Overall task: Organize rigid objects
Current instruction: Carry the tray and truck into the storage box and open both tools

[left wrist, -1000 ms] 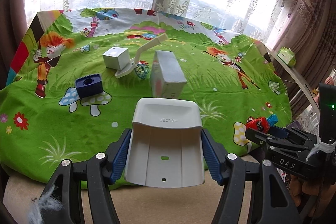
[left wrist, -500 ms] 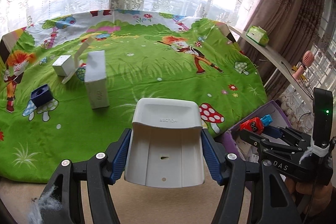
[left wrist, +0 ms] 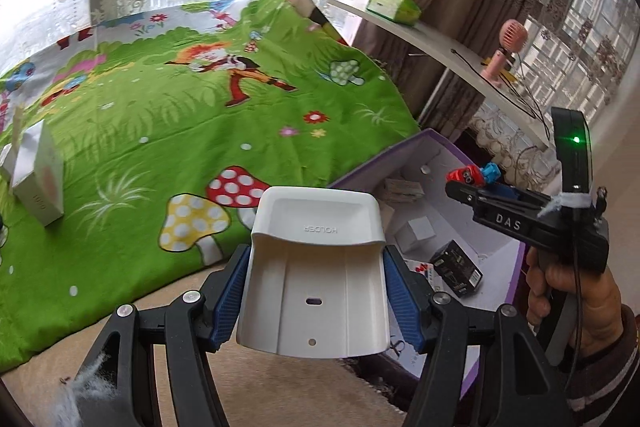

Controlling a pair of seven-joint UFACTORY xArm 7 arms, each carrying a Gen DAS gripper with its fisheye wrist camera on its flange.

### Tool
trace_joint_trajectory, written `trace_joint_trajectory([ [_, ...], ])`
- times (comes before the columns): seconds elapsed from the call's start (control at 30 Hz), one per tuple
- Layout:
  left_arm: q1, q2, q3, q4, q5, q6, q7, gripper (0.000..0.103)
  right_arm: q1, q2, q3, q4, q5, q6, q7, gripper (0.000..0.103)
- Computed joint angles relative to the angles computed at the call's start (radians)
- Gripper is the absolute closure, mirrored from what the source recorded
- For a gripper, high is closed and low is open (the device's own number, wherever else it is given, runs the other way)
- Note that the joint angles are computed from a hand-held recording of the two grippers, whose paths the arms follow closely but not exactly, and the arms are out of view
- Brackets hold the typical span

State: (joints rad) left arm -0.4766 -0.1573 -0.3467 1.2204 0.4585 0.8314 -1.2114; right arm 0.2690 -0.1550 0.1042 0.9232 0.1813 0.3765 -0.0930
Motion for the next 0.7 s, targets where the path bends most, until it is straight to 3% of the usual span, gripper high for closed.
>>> trace_joint_trajectory([
  [0.5,-0.110,0.181,0.040,0.138,-0.180,-0.149,0.277,0.036,-0.083,-0.037,-0.019,-0.045,-0.115,-0.031,0.096,0.042],
  [0.57,-0.119,0.182,0.048,0.142,-0.167,-0.135,0.266,0.033,-0.091,-0.039,-0.015,-0.045,-0.132,-0.036,0.116,0.036],
  [0.7,-0.111,0.135,0.056,0.097,-0.127,-0.142,0.175,0.030,-0.081,-0.034,-0.012,-0.040,-0.134,-0.039,0.121,0.034],
])
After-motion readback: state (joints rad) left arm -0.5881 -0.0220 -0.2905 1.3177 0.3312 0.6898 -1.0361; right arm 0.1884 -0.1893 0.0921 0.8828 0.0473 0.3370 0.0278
